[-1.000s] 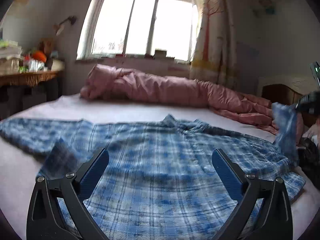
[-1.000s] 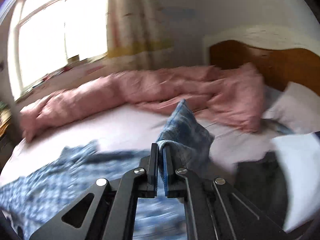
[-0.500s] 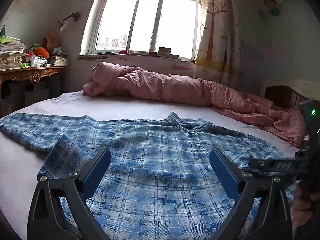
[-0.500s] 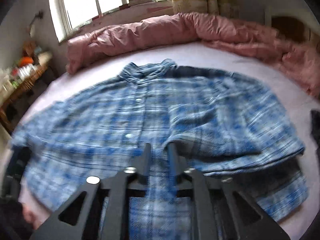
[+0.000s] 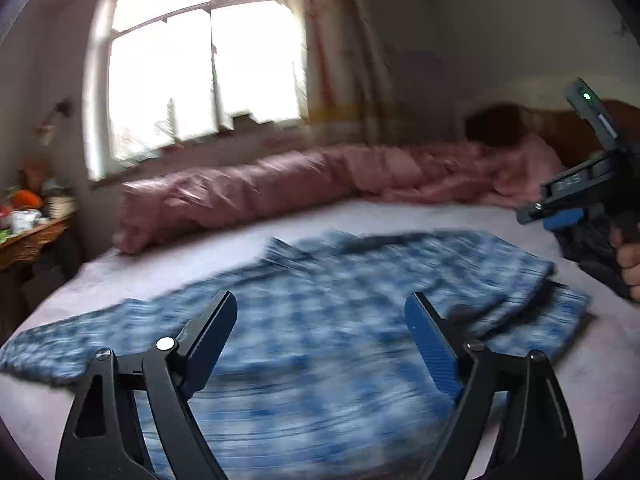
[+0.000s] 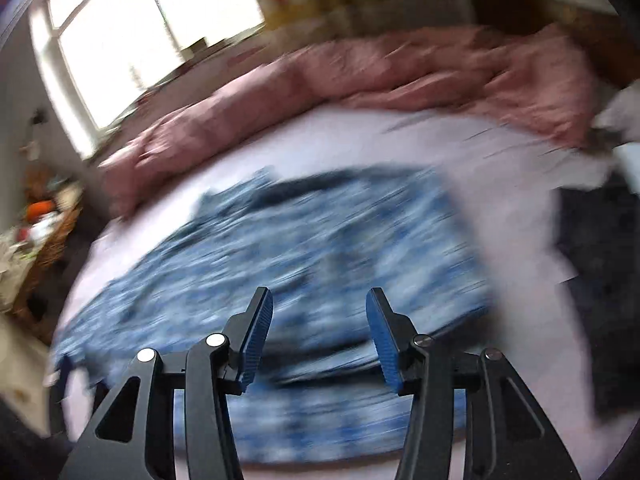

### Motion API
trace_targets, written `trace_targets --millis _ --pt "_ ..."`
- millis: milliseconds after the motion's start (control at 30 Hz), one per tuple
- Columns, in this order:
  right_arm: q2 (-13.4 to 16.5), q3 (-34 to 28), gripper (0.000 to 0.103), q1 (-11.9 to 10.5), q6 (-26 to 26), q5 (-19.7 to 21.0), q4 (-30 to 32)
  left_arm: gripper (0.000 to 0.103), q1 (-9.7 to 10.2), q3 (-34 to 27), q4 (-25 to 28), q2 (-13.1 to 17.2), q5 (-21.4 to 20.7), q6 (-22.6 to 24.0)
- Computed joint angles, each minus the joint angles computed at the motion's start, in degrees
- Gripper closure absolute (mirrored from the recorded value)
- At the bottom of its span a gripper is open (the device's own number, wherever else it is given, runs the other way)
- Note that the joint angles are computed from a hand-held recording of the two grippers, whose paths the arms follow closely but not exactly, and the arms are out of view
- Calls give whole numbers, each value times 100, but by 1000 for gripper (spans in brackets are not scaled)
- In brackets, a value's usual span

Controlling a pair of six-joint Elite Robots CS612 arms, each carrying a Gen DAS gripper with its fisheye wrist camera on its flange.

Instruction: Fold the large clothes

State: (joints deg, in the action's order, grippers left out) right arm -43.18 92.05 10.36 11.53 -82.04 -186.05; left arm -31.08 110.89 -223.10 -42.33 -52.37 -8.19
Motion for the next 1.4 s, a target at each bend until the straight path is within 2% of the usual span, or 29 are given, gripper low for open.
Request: trace_targets --millis 33,100,167,267,333,433,533,600,667,800,867,967,1033,1200,1267,1300,1333,1367,1400 --pt "16 -18 52 -2 14 -318 6 25 45 -89 418 -84 -392 -4" --pt "24 -38 52 -41 138 -623 80 26 61 -356 1067 -127 -710 250" --pt "35 -24 52 -126 297 -604 10 27 100 -687 1701 -96 -1097 466" --pt "47 -16 52 -229 433 -588 6 30 235 -1159 2592 17 -2022 320" --pt "64 -19 52 -290 548 -600 49 31 269 -1392 2881 128 -2487 342" --pt "81 8 52 -458 881 -207 52 31 180 -1729 3406 297 -2392 511" --pt "103 7 52 -506 983 -145 35 31 183 -2010 4109 406 -2576 464" --pt "120 -2 52 -522 1029 -115 50 31 131 -2165 4442 482 -2214 396" --pt "138 -16 52 -533 1091 -135 71 31 113 -2239 4450 543 -1954 323" --pt "181 -71 52 -525 1121 -159 162 42 209 -2190 4120 519 -2141 157" --pt "202 -108 52 -506 1063 -170 241 42 264 -2107 3879 485 -2259 150" --pt "227 -149 52 -491 988 -115 316 46 351 -2176 3952 492 -2405 84" --pt "234 -151 52 -488 992 -97 315 58 400 -2222 3978 505 -2567 97" --pt "278 -223 52 -461 836 -107 479 77 486 -2093 3674 456 -3054 105" --pt "319 -295 52 -456 640 43 646 85 495 -2028 3475 436 -3162 165" --pt "353 -337 52 -457 560 188 730 94 502 -1997 3372 425 -3244 188" --pt "399 -397 52 -461 545 381 836 98 513 -1969 3275 416 -3337 195" --pt "425 -426 52 -468 580 477 875 98 506 -1944 3200 404 -3310 207" --pt "464 -462 54 -460 672 495 882 98 462 -1900 3080 391 -3105 260"
